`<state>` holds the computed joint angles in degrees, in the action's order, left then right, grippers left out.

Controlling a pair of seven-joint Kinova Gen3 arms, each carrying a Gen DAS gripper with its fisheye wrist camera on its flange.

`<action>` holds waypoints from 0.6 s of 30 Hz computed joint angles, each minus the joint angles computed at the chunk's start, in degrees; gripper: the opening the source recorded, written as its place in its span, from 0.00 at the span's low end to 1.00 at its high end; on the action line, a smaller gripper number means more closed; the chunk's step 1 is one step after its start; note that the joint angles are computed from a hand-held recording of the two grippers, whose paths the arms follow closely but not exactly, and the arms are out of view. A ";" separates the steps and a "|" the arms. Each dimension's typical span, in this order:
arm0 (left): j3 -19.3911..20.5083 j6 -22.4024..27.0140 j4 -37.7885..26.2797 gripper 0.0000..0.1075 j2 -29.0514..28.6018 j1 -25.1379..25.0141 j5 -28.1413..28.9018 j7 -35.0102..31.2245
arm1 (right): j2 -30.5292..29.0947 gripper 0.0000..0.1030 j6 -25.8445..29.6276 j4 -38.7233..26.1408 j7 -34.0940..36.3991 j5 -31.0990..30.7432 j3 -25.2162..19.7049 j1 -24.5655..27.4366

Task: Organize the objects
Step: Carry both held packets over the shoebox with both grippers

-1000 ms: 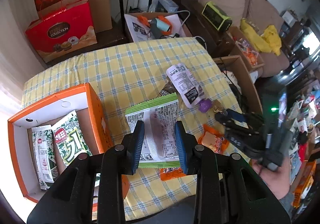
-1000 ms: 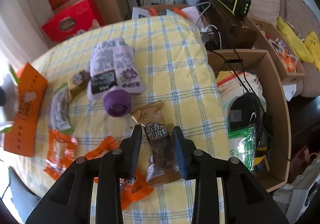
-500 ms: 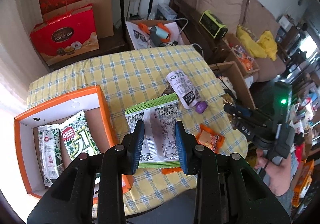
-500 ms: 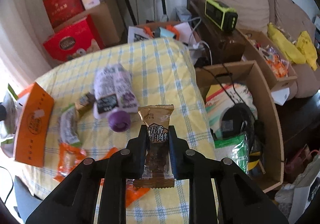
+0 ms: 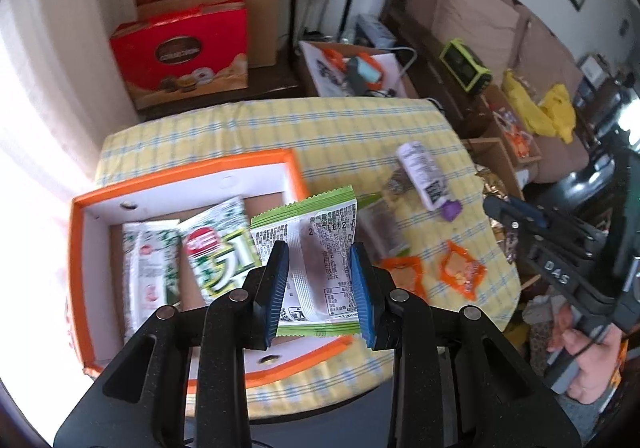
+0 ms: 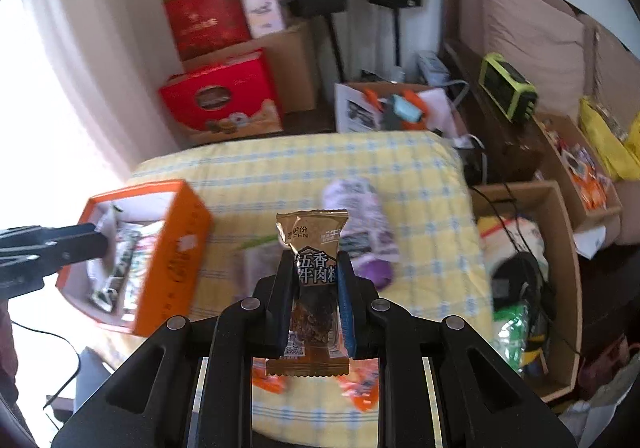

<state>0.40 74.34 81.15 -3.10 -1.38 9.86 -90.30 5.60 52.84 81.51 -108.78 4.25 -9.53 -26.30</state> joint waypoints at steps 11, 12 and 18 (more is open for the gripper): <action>-3.92 -0.41 3.75 0.27 -1.73 -4.85 0.16 -3.43 | 4.70 0.18 1.15 -5.86 -0.65 -0.30 -2.07 -6.12; -4.27 -0.50 4.13 0.27 -1.73 -5.35 0.06 -3.76 | 5.13 0.18 1.21 -6.34 -0.66 -0.34 -2.12 -6.71; -5.50 -0.74 5.71 0.27 -1.54 -7.66 -0.13 -5.22 | 8.56 0.18 2.31 -9.93 -1.10 0.21 -2.16 -10.74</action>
<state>-5.10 73.59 86.86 -4.64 -9.04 9.73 -95.52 14.17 55.15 71.58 -109.88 4.47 -11.69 -37.04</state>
